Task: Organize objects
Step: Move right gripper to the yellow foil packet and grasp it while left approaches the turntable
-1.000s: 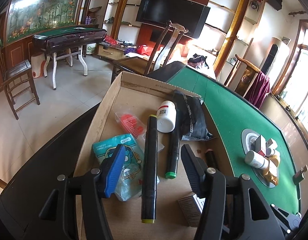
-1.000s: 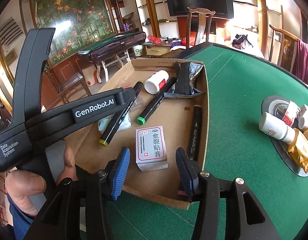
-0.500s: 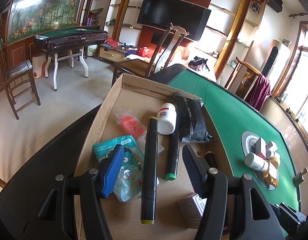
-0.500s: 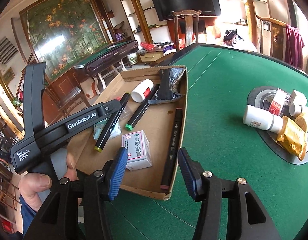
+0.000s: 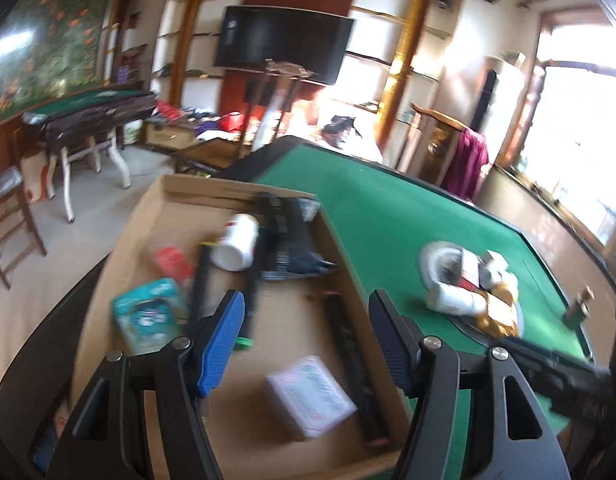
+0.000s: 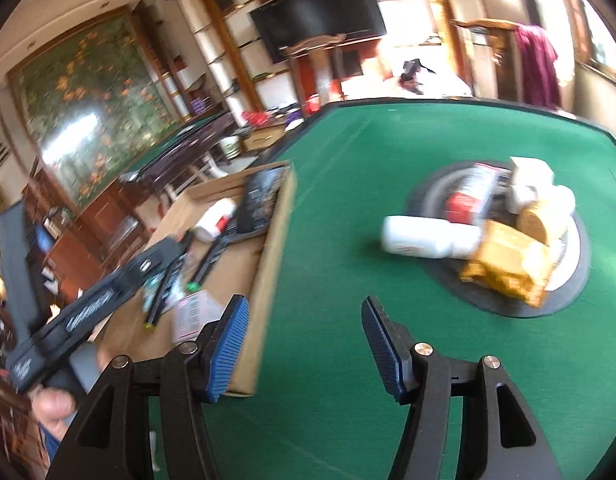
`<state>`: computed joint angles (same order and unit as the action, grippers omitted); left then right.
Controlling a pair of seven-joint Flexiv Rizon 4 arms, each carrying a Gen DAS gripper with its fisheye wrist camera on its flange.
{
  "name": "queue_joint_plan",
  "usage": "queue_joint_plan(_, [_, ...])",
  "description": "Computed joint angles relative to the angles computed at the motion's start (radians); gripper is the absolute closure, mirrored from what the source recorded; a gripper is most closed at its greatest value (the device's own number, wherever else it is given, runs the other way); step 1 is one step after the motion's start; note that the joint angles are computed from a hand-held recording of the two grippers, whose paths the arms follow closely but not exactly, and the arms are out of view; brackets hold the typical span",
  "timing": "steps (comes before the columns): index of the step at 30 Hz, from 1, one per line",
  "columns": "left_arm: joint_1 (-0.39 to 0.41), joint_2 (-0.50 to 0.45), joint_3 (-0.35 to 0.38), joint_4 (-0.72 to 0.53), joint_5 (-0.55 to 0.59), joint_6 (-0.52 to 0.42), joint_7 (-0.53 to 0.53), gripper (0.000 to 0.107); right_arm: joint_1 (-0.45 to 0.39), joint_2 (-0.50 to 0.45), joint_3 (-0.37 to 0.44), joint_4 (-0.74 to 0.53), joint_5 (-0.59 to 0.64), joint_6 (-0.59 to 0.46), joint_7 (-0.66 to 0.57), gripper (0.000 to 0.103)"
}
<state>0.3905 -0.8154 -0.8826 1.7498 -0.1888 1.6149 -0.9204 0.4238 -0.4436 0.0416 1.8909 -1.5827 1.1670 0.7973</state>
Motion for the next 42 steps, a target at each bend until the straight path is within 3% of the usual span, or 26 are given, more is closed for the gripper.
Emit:
queue_joint_plan(7, [-0.044, 0.037, -0.011, 0.043, 0.033, -0.029, 0.037, 0.041, -0.069, 0.090, 0.018, 0.115, -0.064, 0.006, 0.109, 0.039])
queue_joint_plan(11, [-0.104, 0.067, 0.014, 0.034, -0.010, -0.116, 0.065, 0.041, -0.102, 0.133, 0.032, 0.166, -0.029, -0.006, 0.031, 0.037])
queue_joint_plan(13, [-0.124, 0.061, 0.005, 0.031, -0.034, -0.134, 0.089, 0.040, -0.139, 0.144, 0.026, 0.183, -0.037, 0.042, 0.003, 0.033])
queue_joint_plan(15, [-0.154, 0.049, 0.008, 0.045, -0.069, -0.101, 0.141, 0.040, -0.170, 0.140, 0.022, 0.185, -0.036, 0.094, -0.065, 0.030])
queue_joint_plan(17, [-0.206, 0.058, 0.079, 0.030, -0.007, -0.102, 0.129, 0.040, -0.181, 0.126, 0.024, 0.183, 0.034, 0.116, -0.240, 0.030])
queue_joint_plan(19, [-0.217, 0.059, 0.087, 0.053, -0.026, -0.034, 0.173, 0.040, -0.187, 0.106, 0.021, 0.178, 0.099, 0.152, -0.394, 0.030])
queue_joint_plan(22, [-0.203, 0.049, 0.074, 0.046, -0.034, -0.048, 0.161, 0.040, -0.143, 0.092, 0.024, 0.166, 0.269, 0.068, -0.652, 0.030])
queue_joint_plan(26, [-0.224, 0.059, 0.104, 0.031, -0.071, -0.090, 0.153, 0.040, -0.079, 0.070, 0.008, 0.125, 0.385, -0.058, -0.921, 0.030])
queue_joint_plan(29, [-0.217, 0.063, 0.093, 0.039, -0.088, -0.095, 0.175, 0.040, -0.076, 0.035, 0.012, 0.094, 0.482, -0.046, -1.097, 0.030])
queue_joint_plan(35, [-0.219, 0.068, 0.093, 0.039, -0.112, -0.105, 0.197, 0.040, -0.041, -0.006, -0.013, 0.056, 0.604, -0.085, -1.274, 0.030])
queue_joint_plan(40, [-0.225, 0.072, 0.095, 0.040, -0.134, -0.109, 0.215, 0.040, -0.041, 0.011, -0.057, 0.099, 0.616, 0.019, -1.224, 0.031])
queue_joint_plan(42, [-0.231, 0.073, 0.101, 0.037, -0.140, -0.110, 0.218, 0.040, -0.065, 0.016, -0.058, 0.135, 0.672, 0.142, -1.158, 0.038])
